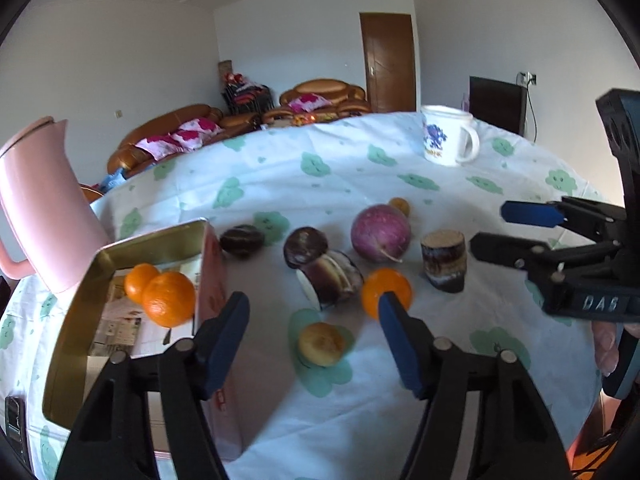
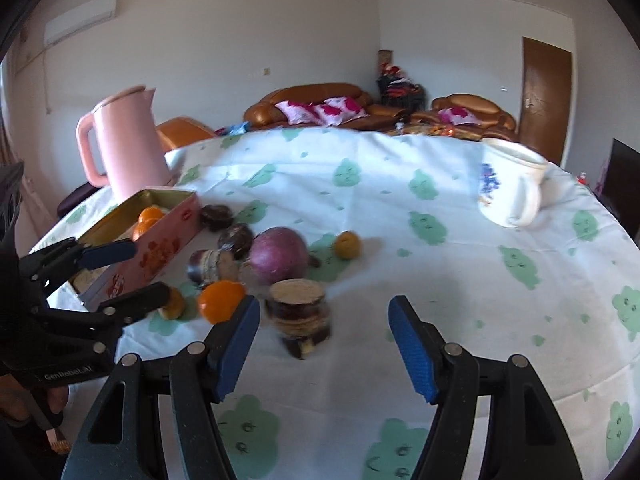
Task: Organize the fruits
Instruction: 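Grasp the cut brown taro piece with the right gripper while the left gripper approaches the kiwi, then close the left gripper on the small brown kiwi-like fruit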
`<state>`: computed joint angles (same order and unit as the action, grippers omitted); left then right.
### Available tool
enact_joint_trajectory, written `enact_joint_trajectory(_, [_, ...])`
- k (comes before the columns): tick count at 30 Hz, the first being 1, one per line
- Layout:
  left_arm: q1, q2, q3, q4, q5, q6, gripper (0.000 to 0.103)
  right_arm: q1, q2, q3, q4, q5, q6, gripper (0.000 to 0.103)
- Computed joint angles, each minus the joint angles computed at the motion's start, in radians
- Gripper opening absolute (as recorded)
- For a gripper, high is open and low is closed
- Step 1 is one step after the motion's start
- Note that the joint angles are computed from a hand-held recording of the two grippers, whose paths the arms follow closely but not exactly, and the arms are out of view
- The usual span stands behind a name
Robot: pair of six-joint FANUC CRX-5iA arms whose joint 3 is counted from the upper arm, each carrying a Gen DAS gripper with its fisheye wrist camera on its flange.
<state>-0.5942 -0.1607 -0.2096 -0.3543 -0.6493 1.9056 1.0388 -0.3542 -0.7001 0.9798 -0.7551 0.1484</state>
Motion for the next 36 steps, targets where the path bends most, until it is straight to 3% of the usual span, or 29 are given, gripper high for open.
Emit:
enact_joint_trajectory(9, [0.042,0.012,-0.021,0.129,0.006,-0.116,0.069,-0.013,0.101,0.111,-0.159,-0.025,0.163,0.064])
enact_joint_trajectory(14, [0.072,-0.001,-0.053,0.202,0.028,-0.162,0.068,-0.033,0.122,0.139,-0.227,0.002,0.223,0.047])
enact_joint_trajectory(18, [0.090,-0.002,-0.070,0.260,0.033,-0.210,0.057,-0.035,0.132,0.152,-0.245,0.000,0.243,0.046])
enact_joint_trajectory(26, [0.078,0.041,-0.028,0.265,-0.029,-0.238,0.040,-0.041,0.132,0.151,-0.252,0.014,0.243,0.046])
enact_joint_trajectory(31, [0.083,0.066,-0.011,0.288,-0.056,-0.255,0.038,-0.045,0.129,0.151,-0.263,0.022,0.250,0.046])
enact_joint_trajectory(33, [0.092,0.075,-0.012,0.321,-0.060,-0.284,0.030,-0.046,0.130,0.151,-0.263,0.022,0.250,0.046])
enact_joint_trajectory(36, [0.118,0.077,-0.035,0.402,-0.049,-0.344,0.028,-0.048,0.134,0.160,-0.286,0.021,0.269,0.046])
